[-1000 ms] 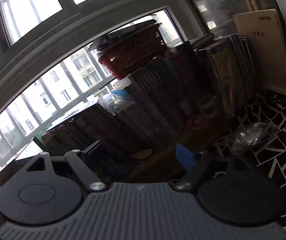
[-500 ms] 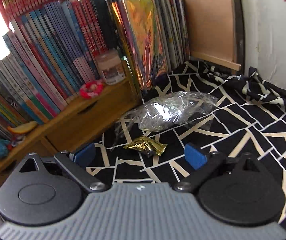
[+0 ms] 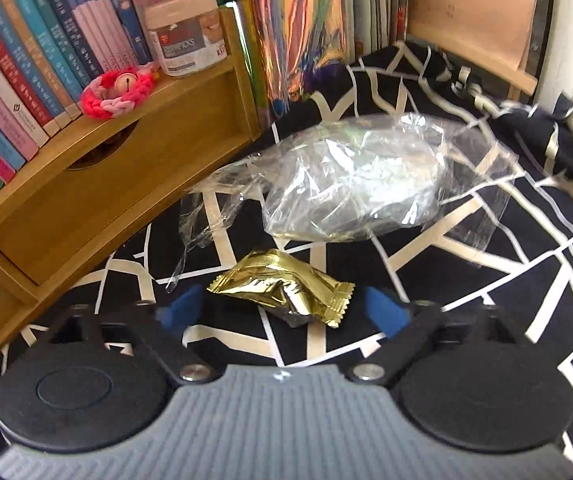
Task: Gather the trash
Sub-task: 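Move the right tool back to the gold wrapper on the cloth, then grasp the gold wrapper with the right tool and lift it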
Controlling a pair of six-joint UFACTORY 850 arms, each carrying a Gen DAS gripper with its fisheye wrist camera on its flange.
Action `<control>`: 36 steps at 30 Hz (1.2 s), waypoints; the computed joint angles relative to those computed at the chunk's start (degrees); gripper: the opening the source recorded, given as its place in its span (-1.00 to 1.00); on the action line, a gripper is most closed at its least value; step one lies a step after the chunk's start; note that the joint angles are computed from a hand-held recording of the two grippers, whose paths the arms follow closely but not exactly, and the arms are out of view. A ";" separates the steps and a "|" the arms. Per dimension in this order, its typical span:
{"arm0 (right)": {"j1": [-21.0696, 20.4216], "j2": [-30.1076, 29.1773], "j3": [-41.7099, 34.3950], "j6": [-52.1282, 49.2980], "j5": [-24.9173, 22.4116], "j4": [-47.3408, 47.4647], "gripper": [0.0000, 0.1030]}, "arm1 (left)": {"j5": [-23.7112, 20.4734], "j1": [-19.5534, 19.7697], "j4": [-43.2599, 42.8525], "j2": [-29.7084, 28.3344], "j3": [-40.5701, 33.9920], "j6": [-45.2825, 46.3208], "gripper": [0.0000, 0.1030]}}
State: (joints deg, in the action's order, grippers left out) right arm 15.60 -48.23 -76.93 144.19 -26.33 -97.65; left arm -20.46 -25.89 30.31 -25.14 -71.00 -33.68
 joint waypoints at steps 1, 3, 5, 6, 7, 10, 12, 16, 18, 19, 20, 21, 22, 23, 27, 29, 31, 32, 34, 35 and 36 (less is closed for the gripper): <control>0.37 0.13 0.13 -1.35 -0.80 0.97 0.06 | 0.07 -0.04 0.41 0.04 0.08 -0.47 -0.16; 0.53 1.11 1.34 -0.41 -0.25 0.29 -0.91 | 0.30 -0.05 0.84 0.15 0.26 -0.83 -0.16; 0.31 3.06 4.05 5.96 1.47 -4.42 -0.91 | 0.73 0.01 0.84 0.27 0.49 -0.99 -0.16; 0.54 4.07 5.44 8.16 1.18 -6.38 -0.91 | 0.92 0.04 0.78 0.36 0.61 -1.02 -0.16; 0.87 5.01 6.86 9.95 0.76 -8.23 -0.92 | 1.12 0.06 0.89 0.42 0.71 -1.14 -0.16; 1.86 7.79 10.66 14.15 -0.10 -12.97 -0.92 | 1.71 0.13 1.29 0.60 0.98 -1.73 -0.16; 2.40 9.24 12.38 14.55 -1.06 -14.24 -0.88 | 2.07 0.20 1.34 0.74 1.21 -2.03 -0.16; 1.94 9.88 13.85 21.33 -3.29 -21.62 0.40 | 2.35 0.25 1.50 0.85 1.40 -2.46 -0.16; 1.55 8.70 12.49 20.24 -3.62 -21.32 0.53 | 2.04 0.17 1.91 0.77 1.24 -2.80 -0.16; 1.29 7.91 11.45 19.30 -3.23 -21.05 0.53 | 1.83 0.13 1.82 0.67 1.09 -2.84 -0.16; 1.00 7.09 10.26 18.11 -2.73 -20.48 0.53 | 1.57 0.09 1.56 0.54 0.87 -2.65 -0.16; 0.81 6.20 9.03 17.07 -2.39 -20.02 0.53 | 1.20 0.05 1.33 0.41 0.63 -2.45 -0.16; 0.66 5.27 7.68 15.73 -2.30 -19.33 0.54 | 0.70 0.01 0.82 0.27 0.35 -2.06 -0.16; 0.51 4.24 6.27 14.34 -2.32 -18.48 0.56 | 0.45 -0.02 0.40 0.18 0.18 -1.78 -0.16; -0.24 0.09 0.34 6.44 -1.68 -13.25 0.75 | -0.41 -0.39 2.10 -0.14 -0.26 -4.20 -0.16; -0.78 -2.20 -3.64 -3.60 0.89 -4.90 0.85 | -0.70 -0.62 3.45 -0.23 -0.33 -5.79 -0.16; -1.26 -3.57 -5.44 -8.73 3.27 -0.30 0.82 | -0.92 -0.86 5.24 -0.26 -0.31 -7.58 -0.16; -0.82 -3.42 -5.08 -7.70 2.18 -1.29 0.70 | -0.96 -0.95 6.02 -0.27 -0.29 -8.25 -0.16; -0.15 -2.72 -3.63 -3.45 0.93 -5.49 0.28 | -0.81 -1.07 7.45 -0.18 -0.07 -9.63 -0.16; 0.23 -2.24 -2.84 -2.87 0.18 -6.72 0.03 | -0.58 -1.06 7.98 -0.05 0.14 -10.17 -0.16; 0.39 -1.75 -2.25 -2.97 -0.09 -6.76 -0.32 | -0.32 -1.04 8.53 0.07 0.37 -10.69 -0.16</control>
State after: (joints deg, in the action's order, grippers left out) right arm 15.99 -49.98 -79.18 141.22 -26.42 -104.42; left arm -20.78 -26.93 38.83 -25.07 -70.64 -44.37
